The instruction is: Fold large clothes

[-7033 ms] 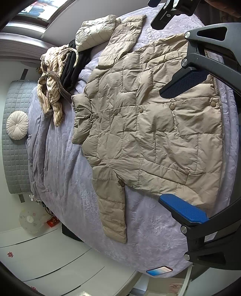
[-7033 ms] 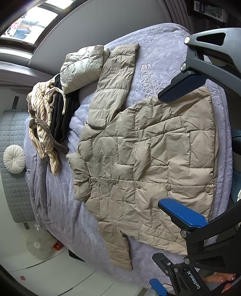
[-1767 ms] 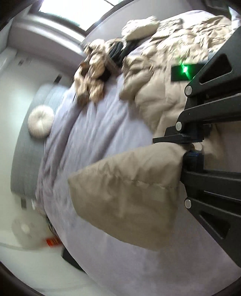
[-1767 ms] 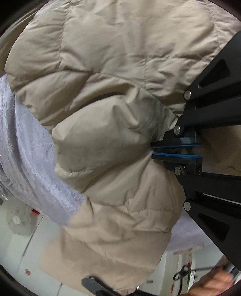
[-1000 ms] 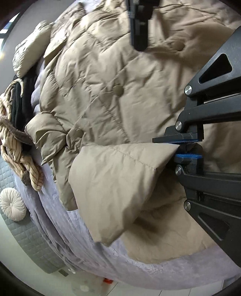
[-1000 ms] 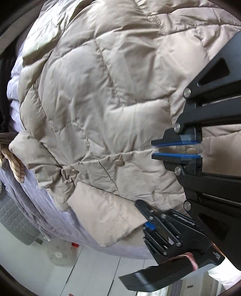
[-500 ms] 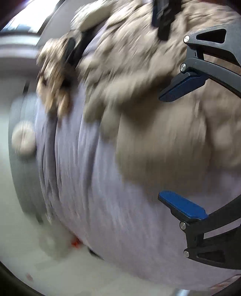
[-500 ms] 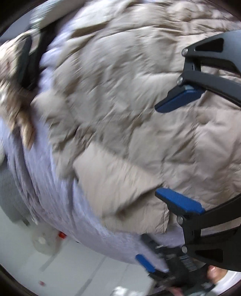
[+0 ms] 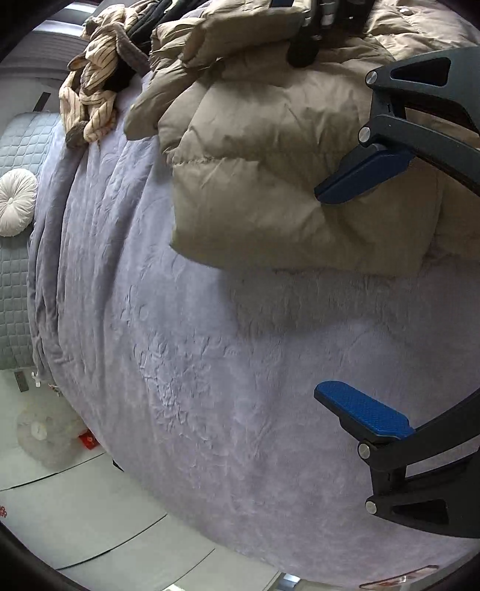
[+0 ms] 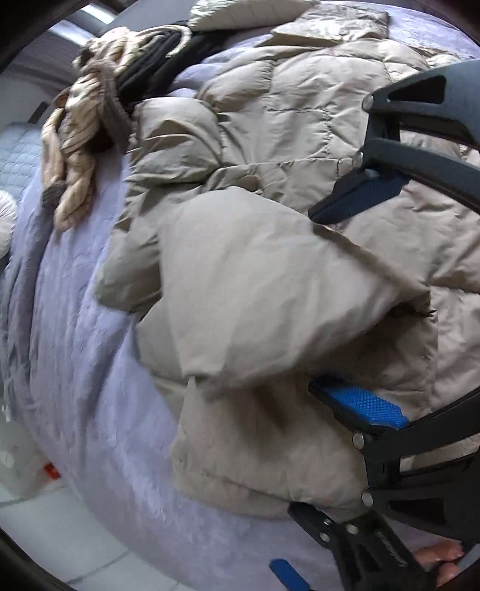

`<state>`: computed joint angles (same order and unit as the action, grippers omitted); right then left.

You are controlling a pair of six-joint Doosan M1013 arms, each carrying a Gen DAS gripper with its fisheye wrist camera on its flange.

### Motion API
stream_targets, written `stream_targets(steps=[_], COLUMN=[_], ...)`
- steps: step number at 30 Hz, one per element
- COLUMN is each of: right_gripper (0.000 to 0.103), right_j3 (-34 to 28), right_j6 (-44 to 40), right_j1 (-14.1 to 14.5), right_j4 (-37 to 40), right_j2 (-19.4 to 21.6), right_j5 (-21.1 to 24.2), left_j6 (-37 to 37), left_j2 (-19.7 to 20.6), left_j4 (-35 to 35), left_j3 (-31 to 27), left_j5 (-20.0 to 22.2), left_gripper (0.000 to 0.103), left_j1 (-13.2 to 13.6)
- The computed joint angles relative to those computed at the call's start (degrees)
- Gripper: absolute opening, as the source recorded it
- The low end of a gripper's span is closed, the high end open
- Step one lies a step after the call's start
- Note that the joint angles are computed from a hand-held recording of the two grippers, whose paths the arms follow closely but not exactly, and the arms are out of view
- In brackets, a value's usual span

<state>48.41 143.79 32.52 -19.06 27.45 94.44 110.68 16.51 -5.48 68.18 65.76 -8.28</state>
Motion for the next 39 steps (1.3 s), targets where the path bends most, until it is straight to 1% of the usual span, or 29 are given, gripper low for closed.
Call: stream_targets(steps=[2,4,7,9,10,12,14,15,18,19,20,21,22,23,24,25,27,29,30,32,35,37,38,39], right_gripper=[0.006,0.006,0.006,0.006,0.006,0.006,0.006,0.006,0.006,0.006,0.011,0.022,0.028,0.037,0.043,0.044,0.044,0.043,0.035,0.023,0.013,0.011,0.010,0.005], right_j3=[1.9,6.7,13.3,19.4,21.2,26.7,29.8,31.8,35.4,36.0,36.5,36.6,36.6,37.1,37.3,37.3,36.5,36.2,36.1,34.2,32.1,30.8,30.8,31.0], right_j6=[2.8,7.7,13.8,19.7,21.4,25.3,27.0,28.2,30.2,30.4,30.8,31.3,31.5,32.1,32.7,33.3,34.3,33.5,32.6,28.5,21.1,17.1,16.2,15.5], right_j1=[-0.5,-1.1,-1.2,-2.0,-2.4,-3.4,-3.9,-4.1,-4.4,-4.5,-4.4,-4.3,-4.4,-4.4,-4.2,-3.9,-3.0,-3.2,-3.0,-3.1,-3.8,-4.5,-5.0,-5.5], right_j4=[0.4,0.6,-1.0,0.6,1.5,4.5,6.2,6.7,7.6,7.9,7.8,7.6,7.7,7.3,6.9,6.2,3.5,2.7,2.3,3.1,6.0,7.8,8.4,8.9], right_j2=[-1.4,-5.2,-10.2,-14.2,-15.2,-18.1,-19.7,-20.8,-23.3,-23.8,-24.2,-24.6,-24.9,-25.6,-26.1,-26.7,-27.4,-27.9,-28.2,-27.1,-25.1,-23.3,-22.7,-22.3], right_j5=[-2.1,-8.2,-14.9,-19.8,-21.1,-25.9,-29.1,-31.8,-36.8,-37.3,-37.3,-35.7,-34.4,-34.0,-33.6,-32.2,-27.7,-27.3,-28.0,-28.1,-29.5,-26.6,-25.8,-25.2], left_j6=[0.3,-0.1,0.0,0.4,0.6,0.8,1.0,1.1,1.1,1.0,0.7,0.5,0.3,-0.1,-0.3,-0.4,-0.5,-0.6,0.0,0.7,1.0,-2.9,-4.4,-6.8], left_j2=[0.0,0.0,0.1,0.1,0.2,0.3,0.2,0.2,0.4,0.5,0.7,0.9,1.0,1.2,1.2,1.4,1.7,2.2,2.6,2.9,2.8,3.4,3.8,4.7], left_j4=[0.3,0.6,0.8,1.3,1.4,1.7,1.9,2.2,2.8,2.8,2.7,2.7,2.7,2.4,1.9,1.5,0.9,0.6,-0.2,-0.6,0.5,4.3,5.3,6.0], left_j3=[0.0,0.2,0.2,0.4,0.4,0.7,0.9,1.0,0.6,0.2,-0.4,-0.8,-1.4,-2.1,-2.7,-3.3,-4.3,-5.5,-6.3,-6.7,-5.6,-5.0,-5.2,-5.8], left_j5=[-0.2,-0.5,-0.3,-0.4,-0.4,-0.4,-0.7,-0.9,-0.7,-0.4,0.1,0.4,0.8,1.1,1.2,1.2,1.0,1.1,1.7,2.0,0.4,-0.5,-0.1,1.5], left_gripper=[0.097,0.097,0.097,0.097,0.097,0.097,0.097,0.097,0.097,0.097,0.097,0.097,0.097,0.097,0.097,0.097,0.097,0.097,0.097,0.097,0.097,0.097,0.097,0.097], left_j1=[0.0,0.0,-0.1,-0.3,-0.3,-0.5,-0.6,-0.7,-0.8,-0.7,-0.5,-0.4,-0.3,0.1,0.4,0.6,0.9,0.8,0.7,0.1,-1.7,-3.2,-3.5,-3.8])
